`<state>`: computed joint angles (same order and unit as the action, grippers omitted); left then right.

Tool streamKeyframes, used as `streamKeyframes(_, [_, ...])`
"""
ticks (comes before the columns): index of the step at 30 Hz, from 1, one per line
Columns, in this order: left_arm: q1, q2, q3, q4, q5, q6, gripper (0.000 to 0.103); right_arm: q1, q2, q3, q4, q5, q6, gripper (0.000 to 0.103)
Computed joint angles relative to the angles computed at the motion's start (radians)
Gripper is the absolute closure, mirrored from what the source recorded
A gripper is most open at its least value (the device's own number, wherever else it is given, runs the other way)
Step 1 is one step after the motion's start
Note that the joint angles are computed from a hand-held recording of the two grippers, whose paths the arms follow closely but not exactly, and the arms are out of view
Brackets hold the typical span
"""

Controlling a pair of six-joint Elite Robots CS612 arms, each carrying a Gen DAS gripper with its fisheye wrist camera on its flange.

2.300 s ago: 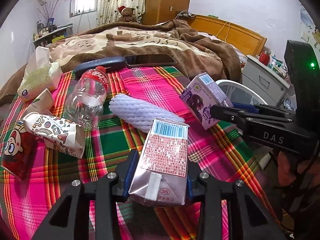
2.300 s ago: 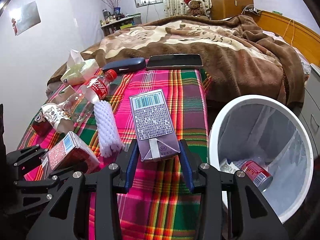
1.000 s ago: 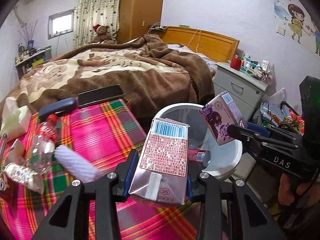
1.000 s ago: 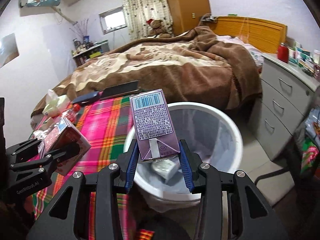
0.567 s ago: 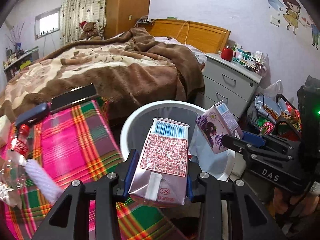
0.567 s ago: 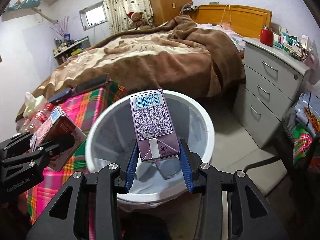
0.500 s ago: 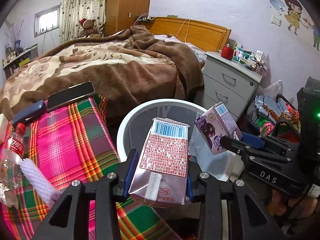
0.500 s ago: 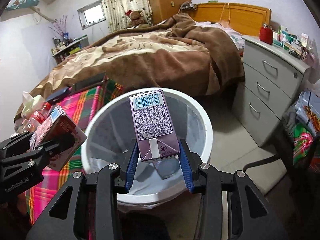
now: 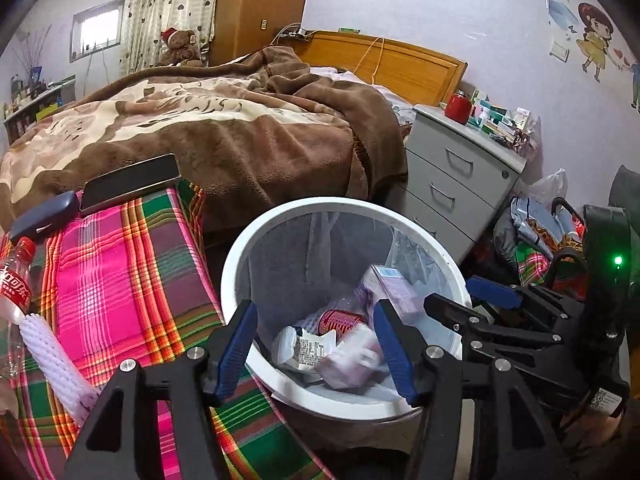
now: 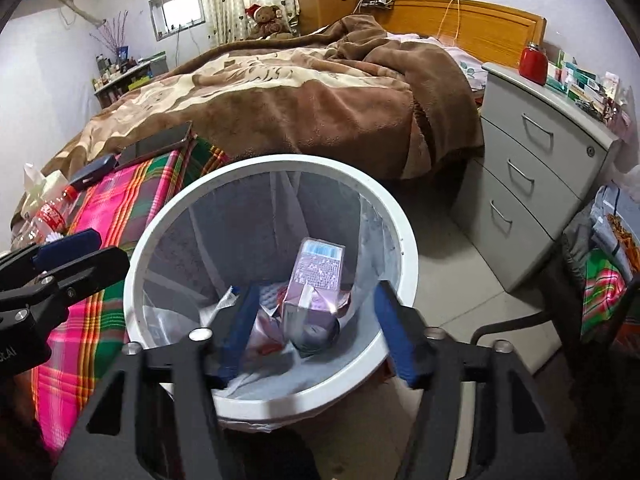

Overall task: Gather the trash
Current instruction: 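Carry both cartons over the white wastebasket and open both grippers to drop them, then move both grippers back over the bed toward the remaining trash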

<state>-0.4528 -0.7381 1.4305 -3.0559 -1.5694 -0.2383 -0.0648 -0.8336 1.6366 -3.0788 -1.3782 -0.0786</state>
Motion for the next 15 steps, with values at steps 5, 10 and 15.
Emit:
streamKeyframes(5, [0.000, -0.015, 0.023, -0.020, 0.016, -0.006, 0.043, 0.000, -0.003, 0.003, -0.013, 0.004, 0.010, 0.041])
streamKeyframes(10, [0.004, -0.035, 0.059, -0.041, 0.029, -0.021, 0.043, 0.004, -0.010, 0.012, -0.028, 0.013, 0.009, 0.041])
streamKeyframes(15, [0.008, -0.062, 0.103, -0.069, 0.057, -0.039, 0.043, 0.008, -0.015, 0.017, -0.042, 0.031, 0.014, 0.041])
